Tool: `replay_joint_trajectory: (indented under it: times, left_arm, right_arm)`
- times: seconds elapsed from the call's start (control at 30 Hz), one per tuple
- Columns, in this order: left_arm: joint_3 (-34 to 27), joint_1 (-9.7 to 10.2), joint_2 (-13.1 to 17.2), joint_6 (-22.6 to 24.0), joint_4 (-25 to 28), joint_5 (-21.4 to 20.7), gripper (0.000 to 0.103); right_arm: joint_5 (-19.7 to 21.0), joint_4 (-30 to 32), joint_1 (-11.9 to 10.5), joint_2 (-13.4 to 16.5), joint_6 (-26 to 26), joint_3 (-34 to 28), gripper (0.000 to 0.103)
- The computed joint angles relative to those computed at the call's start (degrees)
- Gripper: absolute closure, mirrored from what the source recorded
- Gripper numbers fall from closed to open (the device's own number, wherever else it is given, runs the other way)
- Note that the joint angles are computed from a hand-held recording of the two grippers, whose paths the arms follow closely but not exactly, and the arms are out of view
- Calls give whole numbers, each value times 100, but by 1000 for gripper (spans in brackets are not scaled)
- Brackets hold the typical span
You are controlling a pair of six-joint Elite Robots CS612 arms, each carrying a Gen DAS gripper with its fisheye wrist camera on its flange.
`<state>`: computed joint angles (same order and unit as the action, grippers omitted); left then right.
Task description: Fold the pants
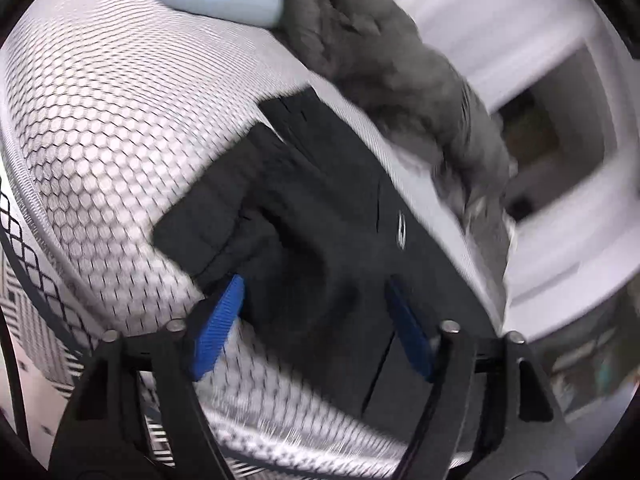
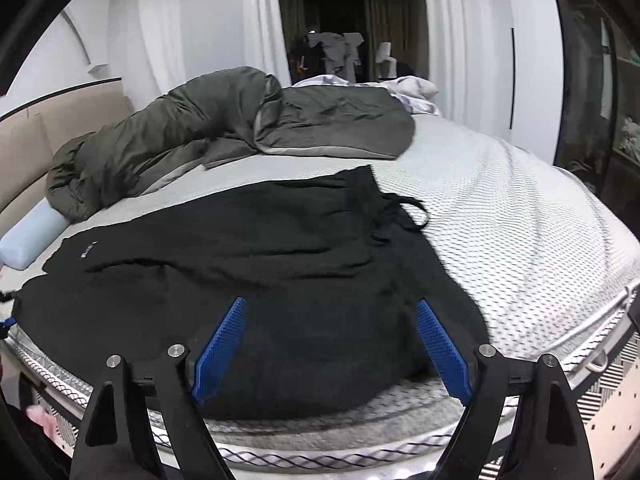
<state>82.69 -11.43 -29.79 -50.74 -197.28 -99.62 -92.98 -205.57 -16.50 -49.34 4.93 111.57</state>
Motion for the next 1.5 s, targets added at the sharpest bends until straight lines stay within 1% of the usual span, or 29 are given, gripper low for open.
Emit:
replay_joint_trajectory:
  times: [0.07, 0.13, 0.2, 0.27, 0.3, 0.33, 0.37, 0.4, 0.47, 0.5, 0.53, 0.57, 0.6, 0.63, 0.67, 0.73, 0.87, 1.0, 1.03, 1.13, 1.2, 1.27, 1.3, 1.33, 1.37, 1.4, 1.43, 1.47, 1.5]
  left_arm:
    - [-6, -13, -18, 69, 107, 194, 89]
    - [66, -67, -71, 298, 40, 410, 102]
    - [222, -178, -195, 723, -84, 903, 102]
    - [335, -309, -353, 1100, 393, 1642, 102]
    - [314, -349, -394, 1153, 858, 1994, 102]
    - [288, -349, -398, 1077, 1148, 2107, 102]
    - [277, -313, -394, 992, 1240, 1980, 102]
    - [304, -284, -399, 907, 1162, 1865, 102]
    - [409, -298, -443, 850, 871, 1913, 102]
    - [504, -326, -494, 869, 728, 2003, 100]
    - [618, -358, -553, 913, 602, 2086, 90]
    - [662, -393, -569, 954, 452, 2105, 73]
    - [726, -431, -599, 1021, 275, 2095, 62]
    - [762, -490, -632, 1116, 147, 2150, 41]
    - [763, -540, -647, 1227, 64, 2197, 28]
    - [680, -647, -665, 1507, -27, 2101, 19]
    - [330, -774, -623, 1999, 257, 1451, 10]
    - [-19, -952, -537, 2416, 784, 1060, 10]
    - [-78, -984, -494, 2473, 814, 1046, 10]
    - [-312, -1096, -438, 2583, 1470, 1310, 10]
    - [-388, -1140, -413, 2510, 1575, 1356, 10]
    - [-410, -1109, -369, 2364, 1511, 1298, 10]
    - [-416, -1103, -360, 2263, 1506, 1286, 10]
    - [-412, -1094, -345, 2204, 1488, 1286, 10]
    - [-430, -1088, -325, 2169, 1529, 1314, 10]
    - [-478, -1076, -286, 2142, 1586, 1355, 10]
    - [-482, -1062, -265, 2133, 1551, 1362, 10]
    - [-509, -1045, -235, 2133, 1541, 1372, 10]
    - [-554, -1020, -199, 2149, 1564, 1385, 10]
  right_arm:
    - [104, -34, -5, 27, 7, -12, 15]
    - [132, -43, 23, 55, 22, -56, 15]
    - [166, -49, 46, 73, 19, -100, 15]
    - [161, -51, 76, 96, -12, -150, 15]
    - [156, -30, 78, 104, -44, -165, 15]
    - [147, 20, 71, 114, -80, -181, 15]
    - [106, 154, 72, 129, -102, -226, 15]
    - [71, 271, 66, 139, -98, -253, 15]
    - [48, 433, 47, 161, -33, -290, 15]
    - [83, 431, 30, 171, -12, -288, 15]
    - [111, 408, 12, 177, 7, -280, 15]
    - [123, 368, -6, 184, 29, -275, 15]
    - [152, 341, -23, 188, 49, -276, 15]
    - [203, 322, -44, 189, 77, -281, 15]
    - [285, 372, -88, 175, 88, -303, 15]
    - [351, 512, -158, 159, 119, -408, 15]
    - [651, 1100, -353, 166, 239, -781, 15]
    - [878, 1864, -509, 279, 268, -1316, 18]
    - [912, 2040, -527, 316, 256, -1471, 20]
    - [1122, 2398, -580, 515, 414, -2024, 22]
    - [1164, 2852, -570, 721, 467, -2515, 23]
    - [953, 3401, -510, 999, 373, -3079, 23]
    - [723, 3739, -467, 1136, 279, -3359, 24]
    - [419, 4105, -411, 1288, 198, -3658, 29]
    - [114, 4640, -357, 1441, 94, -3983, 43]
    - [-8, 5174, -333, 1565, -24, -4255, 58]
    - [-48, 5511, -319, 1665, -197, -4449, 84]
    - [-47, 5609, -293, 1713, -474, -4556, 90]
    - [-166, 5466, -259, 1710, -613, -4562, 94]
